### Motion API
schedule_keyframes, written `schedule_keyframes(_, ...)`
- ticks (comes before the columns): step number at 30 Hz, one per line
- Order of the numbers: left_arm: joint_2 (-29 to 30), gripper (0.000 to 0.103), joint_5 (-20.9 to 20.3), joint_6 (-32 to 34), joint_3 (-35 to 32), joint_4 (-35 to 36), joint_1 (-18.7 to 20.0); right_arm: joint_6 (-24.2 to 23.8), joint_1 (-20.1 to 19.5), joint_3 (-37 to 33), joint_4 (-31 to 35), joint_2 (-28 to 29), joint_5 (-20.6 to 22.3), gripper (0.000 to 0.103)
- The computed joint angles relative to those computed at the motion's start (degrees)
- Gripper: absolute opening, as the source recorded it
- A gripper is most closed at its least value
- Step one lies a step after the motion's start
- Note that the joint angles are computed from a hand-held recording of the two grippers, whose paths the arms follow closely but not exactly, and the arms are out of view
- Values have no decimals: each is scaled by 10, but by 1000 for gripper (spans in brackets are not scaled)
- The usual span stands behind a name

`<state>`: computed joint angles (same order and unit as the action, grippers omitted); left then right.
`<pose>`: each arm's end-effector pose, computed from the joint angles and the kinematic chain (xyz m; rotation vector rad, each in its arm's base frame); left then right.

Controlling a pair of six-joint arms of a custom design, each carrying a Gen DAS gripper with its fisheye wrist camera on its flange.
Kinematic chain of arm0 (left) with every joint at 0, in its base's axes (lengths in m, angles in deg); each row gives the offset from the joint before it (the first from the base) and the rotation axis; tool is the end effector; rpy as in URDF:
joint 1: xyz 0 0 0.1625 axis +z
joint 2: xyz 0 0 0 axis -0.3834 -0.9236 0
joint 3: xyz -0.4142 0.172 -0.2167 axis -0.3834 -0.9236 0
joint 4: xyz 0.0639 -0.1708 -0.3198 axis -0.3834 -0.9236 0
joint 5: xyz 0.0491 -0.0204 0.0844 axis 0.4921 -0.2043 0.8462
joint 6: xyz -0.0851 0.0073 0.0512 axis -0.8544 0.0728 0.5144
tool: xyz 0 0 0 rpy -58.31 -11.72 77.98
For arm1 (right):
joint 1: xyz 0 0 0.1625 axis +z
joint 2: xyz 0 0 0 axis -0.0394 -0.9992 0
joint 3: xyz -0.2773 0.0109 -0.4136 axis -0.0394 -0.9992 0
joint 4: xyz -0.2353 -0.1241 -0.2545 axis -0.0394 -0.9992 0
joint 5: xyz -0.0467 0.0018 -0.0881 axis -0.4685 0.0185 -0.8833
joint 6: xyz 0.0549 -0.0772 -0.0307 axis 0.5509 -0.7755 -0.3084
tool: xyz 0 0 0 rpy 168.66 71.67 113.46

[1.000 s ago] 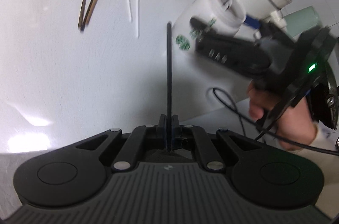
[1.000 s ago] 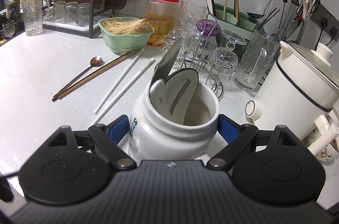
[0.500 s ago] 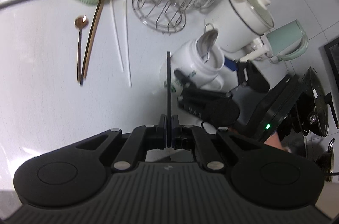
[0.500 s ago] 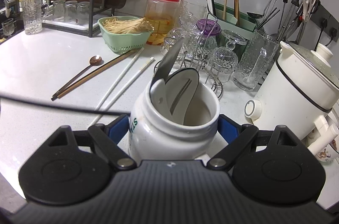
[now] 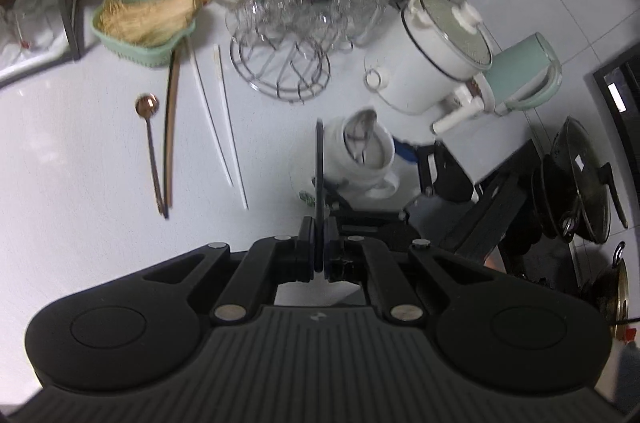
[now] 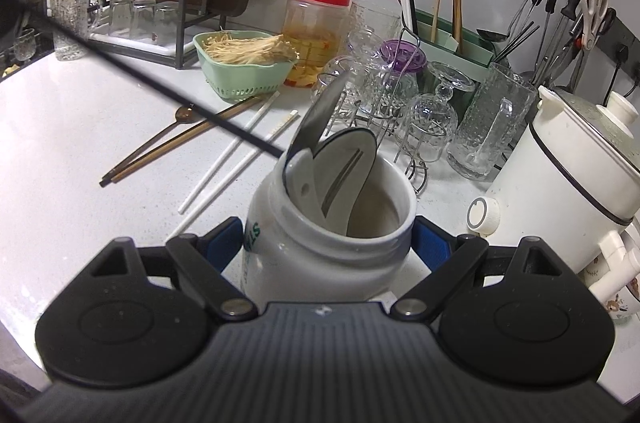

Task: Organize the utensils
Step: 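Carry the black chopstick with the left tool over the white jar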

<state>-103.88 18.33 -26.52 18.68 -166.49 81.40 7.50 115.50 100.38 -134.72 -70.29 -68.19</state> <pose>-0.1120 -0.5490 0.4423 -0.0926 2.6797 -0.6941 0.3651 -0.5958 -0.0531 1.4816 -2.0159 0.8077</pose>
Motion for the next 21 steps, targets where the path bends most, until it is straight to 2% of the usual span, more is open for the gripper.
schedule_keyframes(8, 16, 4, 4, 21, -92, 119, -11, -9, -2, -7, 17, -1, 9, 93)
schedule_keyframes(14, 32, 4, 18, 32, -145, 166, -23, -16, -4, -11, 23, -1, 16, 93)
schedule_keyframes(21, 59, 4, 12, 53, -231, 233, -38, -24, -5, -13, 27, 0, 25, 93)
